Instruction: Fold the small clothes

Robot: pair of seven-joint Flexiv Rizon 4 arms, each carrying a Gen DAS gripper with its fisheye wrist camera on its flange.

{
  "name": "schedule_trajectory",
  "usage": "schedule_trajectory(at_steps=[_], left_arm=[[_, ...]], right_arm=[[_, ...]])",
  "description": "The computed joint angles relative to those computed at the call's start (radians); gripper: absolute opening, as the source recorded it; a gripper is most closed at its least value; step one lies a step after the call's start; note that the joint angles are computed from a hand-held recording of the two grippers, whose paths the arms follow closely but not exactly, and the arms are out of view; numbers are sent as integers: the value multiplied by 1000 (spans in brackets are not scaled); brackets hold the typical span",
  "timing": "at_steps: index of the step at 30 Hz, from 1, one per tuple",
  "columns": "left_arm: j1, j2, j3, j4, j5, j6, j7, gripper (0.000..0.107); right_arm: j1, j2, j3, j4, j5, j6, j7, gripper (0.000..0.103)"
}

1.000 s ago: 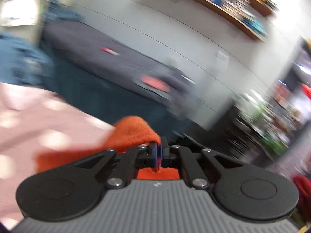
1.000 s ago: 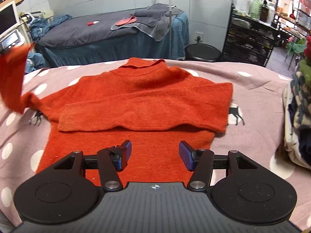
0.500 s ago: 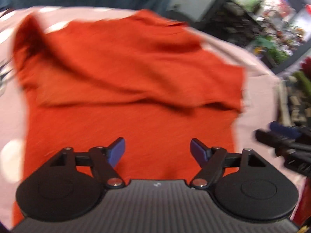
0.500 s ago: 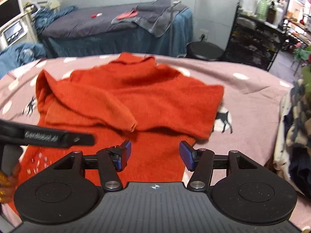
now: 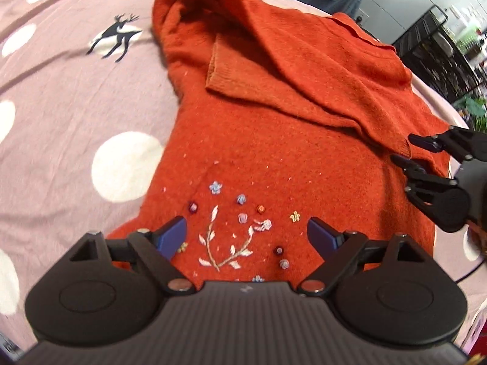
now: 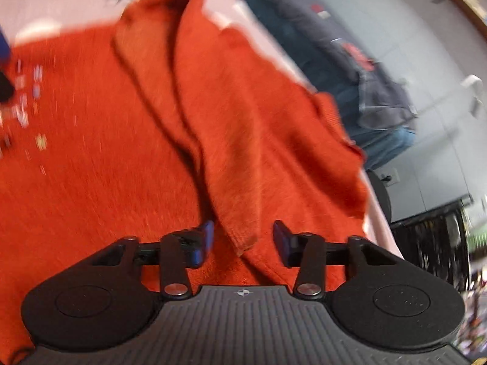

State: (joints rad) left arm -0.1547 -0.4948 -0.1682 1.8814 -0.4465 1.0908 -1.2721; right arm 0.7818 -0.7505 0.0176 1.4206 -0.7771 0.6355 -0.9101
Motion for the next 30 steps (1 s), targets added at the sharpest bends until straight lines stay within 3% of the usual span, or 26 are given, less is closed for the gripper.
schedule_trajectory(at_steps=[1,4,6,8,10,12,14,16,18,22,24,26,30], left_arm=[[-3,0,2,1,0,-1,-9,87],[-4,11,5,11,3,-4,-16,87],[-6,9,6,10,5,8,-18,88],[-8,6,14,3,14,12,-31,89],[-6,0,19,-13,19,4,-44,89],[-5,-8,25,-32,27,-3,-57,89],[-6,-13,29,-48,38,-2,-67,89],[-5,-15,29,-58,41,-1,-75,89],[-1,-14,25,-61,39,-5,-80,90],[3,-4,25,-51,44,-15,-80,90],[0,1,34,-45,56,-33,-84,90],[-1,3,40,-42,66,-48,-88,90],[-2,5,44,-30,70,-35,-97,90]], right_arm=[[0,-5,-2,-3,-6,-7,-15,57],[5,-1,-14,-7,-12,-17,14,9],[-6,22,-2,-14,21,6,79,9],[-59,55,68,-26,139,110,107,9],[-175,80,214,-43,391,315,63,9],[-239,104,288,-22,556,546,49,9],[-263,127,300,-14,649,642,66,9],[-353,125,388,-3,775,750,86,9],[-416,136,429,13,955,768,92,9],[-378,257,235,232,999,697,452,9],[-311,329,107,364,908,635,644,9],[-290,371,57,435,817,557,758,9],[-287,389,57,491,716,577,861,9]])
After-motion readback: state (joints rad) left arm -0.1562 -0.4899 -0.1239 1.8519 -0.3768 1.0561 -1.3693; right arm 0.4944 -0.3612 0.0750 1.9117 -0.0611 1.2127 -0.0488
